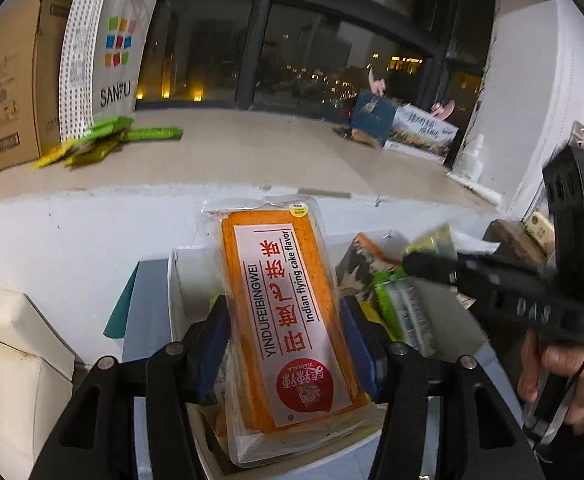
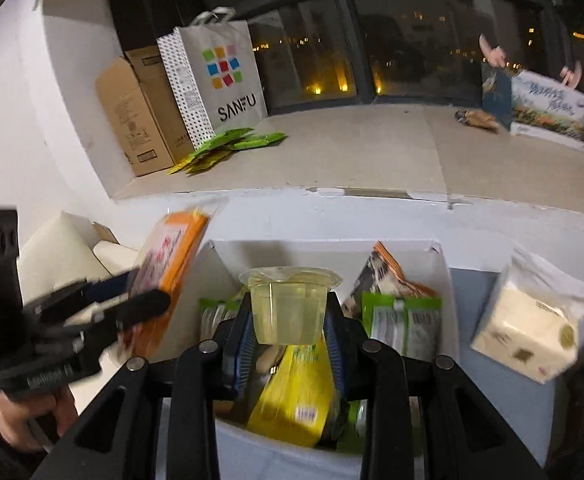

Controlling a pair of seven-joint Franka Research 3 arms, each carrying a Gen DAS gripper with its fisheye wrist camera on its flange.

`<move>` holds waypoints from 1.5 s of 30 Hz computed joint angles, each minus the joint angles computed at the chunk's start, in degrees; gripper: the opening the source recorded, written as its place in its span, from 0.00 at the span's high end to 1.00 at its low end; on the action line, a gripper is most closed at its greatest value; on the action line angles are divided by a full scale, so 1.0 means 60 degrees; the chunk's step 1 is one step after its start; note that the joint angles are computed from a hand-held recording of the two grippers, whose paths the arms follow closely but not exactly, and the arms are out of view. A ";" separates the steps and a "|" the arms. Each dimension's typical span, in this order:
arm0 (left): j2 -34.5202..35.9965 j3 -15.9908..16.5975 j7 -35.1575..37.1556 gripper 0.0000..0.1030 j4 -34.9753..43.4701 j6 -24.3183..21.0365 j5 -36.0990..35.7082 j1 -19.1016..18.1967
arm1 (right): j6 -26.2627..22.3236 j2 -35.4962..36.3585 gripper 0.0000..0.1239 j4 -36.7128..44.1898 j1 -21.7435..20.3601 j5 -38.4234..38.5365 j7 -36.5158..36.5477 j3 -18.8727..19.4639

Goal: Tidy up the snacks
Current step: 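Carry both held items into the white box and open both tools, then withdraw both tools back over the last snacks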

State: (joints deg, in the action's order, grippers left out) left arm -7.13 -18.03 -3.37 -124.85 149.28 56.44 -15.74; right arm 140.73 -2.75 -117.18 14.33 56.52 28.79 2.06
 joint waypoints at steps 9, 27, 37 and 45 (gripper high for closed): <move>-0.0195 0.0083 -0.0172 0.00 -0.0501 0.0076 -0.0215 0.0061 | 0.0217 0.1007 0.17 0.1050 -0.0136 0.0731 -0.0069 0.0375; -0.2194 -0.2115 -0.1714 0.00 -0.1266 -0.2059 0.0543 -0.1171 | -0.1078 -0.3545 0.17 -0.2892 -0.0195 0.0640 -0.2929 -0.0981; -0.1484 -0.2675 -0.3545 0.00 -0.1238 -0.2002 0.0761 -0.2224 | -0.1383 -0.6298 0.17 -0.6178 -0.1045 -0.0065 -0.4038 -0.2383; -0.0285 -0.2198 -0.3524 0.00 -0.0656 -0.1873 0.1071 -0.2976 | -0.2777 -0.4814 0.17 -0.6010 -0.1902 -0.0352 -0.3379 -0.2917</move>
State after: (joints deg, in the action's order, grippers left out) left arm -8.83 -31.22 -24.52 -128.79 138.05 62.87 -33.60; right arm 124.07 -31.64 -153.24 2.92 54.41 8.51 -15.44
